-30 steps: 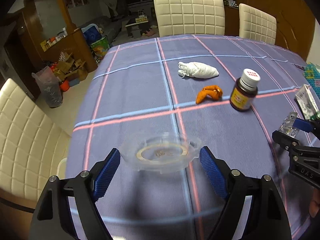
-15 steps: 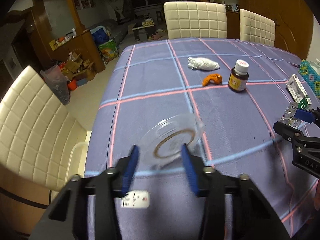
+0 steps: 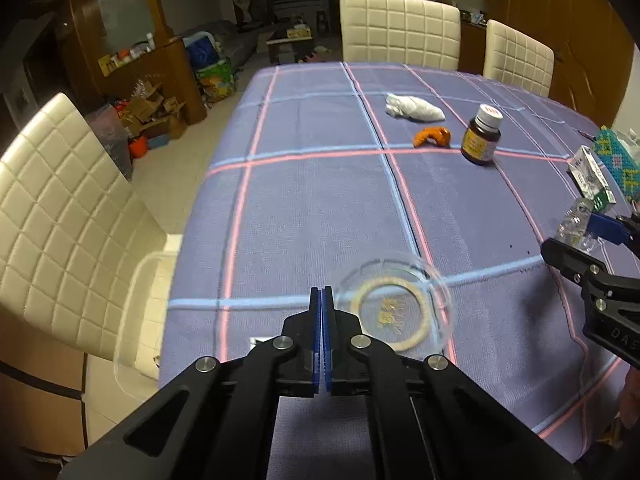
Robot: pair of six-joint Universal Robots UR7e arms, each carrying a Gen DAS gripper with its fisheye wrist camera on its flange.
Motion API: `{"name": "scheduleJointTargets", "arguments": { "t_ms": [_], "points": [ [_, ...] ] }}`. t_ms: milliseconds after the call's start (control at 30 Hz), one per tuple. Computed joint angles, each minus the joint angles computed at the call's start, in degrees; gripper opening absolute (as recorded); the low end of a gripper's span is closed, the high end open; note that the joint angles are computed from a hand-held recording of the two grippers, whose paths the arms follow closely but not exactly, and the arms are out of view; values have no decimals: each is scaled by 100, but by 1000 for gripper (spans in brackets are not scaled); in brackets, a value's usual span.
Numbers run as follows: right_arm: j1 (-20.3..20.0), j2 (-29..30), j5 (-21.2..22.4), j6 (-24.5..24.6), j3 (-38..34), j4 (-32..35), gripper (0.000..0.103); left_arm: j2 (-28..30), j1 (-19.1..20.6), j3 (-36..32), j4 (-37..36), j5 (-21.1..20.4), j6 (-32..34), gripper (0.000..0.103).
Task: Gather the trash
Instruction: 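Carry the clear disc and blister pack over the clear bin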
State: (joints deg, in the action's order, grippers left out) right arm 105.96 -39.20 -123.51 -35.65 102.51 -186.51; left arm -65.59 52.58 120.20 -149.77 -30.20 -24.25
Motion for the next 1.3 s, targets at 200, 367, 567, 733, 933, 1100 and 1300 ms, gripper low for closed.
{"name": "scheduleJointTargets", "arguments": {
  "t_ms": [200, 367, 567, 733, 933, 1100, 1300],
  "points": [
    [-58, -5, 38, 62, -25, 89, 62, -45, 199, -23, -321, -903, 198, 3],
    [-131, -39, 73, 100, -47, 173, 62, 151, 311, -267, 30, -1130, -4, 3],
    [-227, -67, 78, 169, -89, 245, 62, 590, -33, 83, -1590, -101, 989, 3],
    [-265, -101, 153, 186, -55, 241, 62, 535, 154, 172, -2263, -765, 1237, 3],
    [-301, -127, 187, 184, -6, 247, 62, 622, 38, 129, -1884, -372, 1101, 3],
    [-302, -154, 206, 163, 31, 223, 62, 537, 45, 156, -1796, -522, 1059, 84],
    [-299, -170, 212, 145, 75, 187, 62, 556, 12, 212, -2023, -485, 1159, 86]
  ]
}}
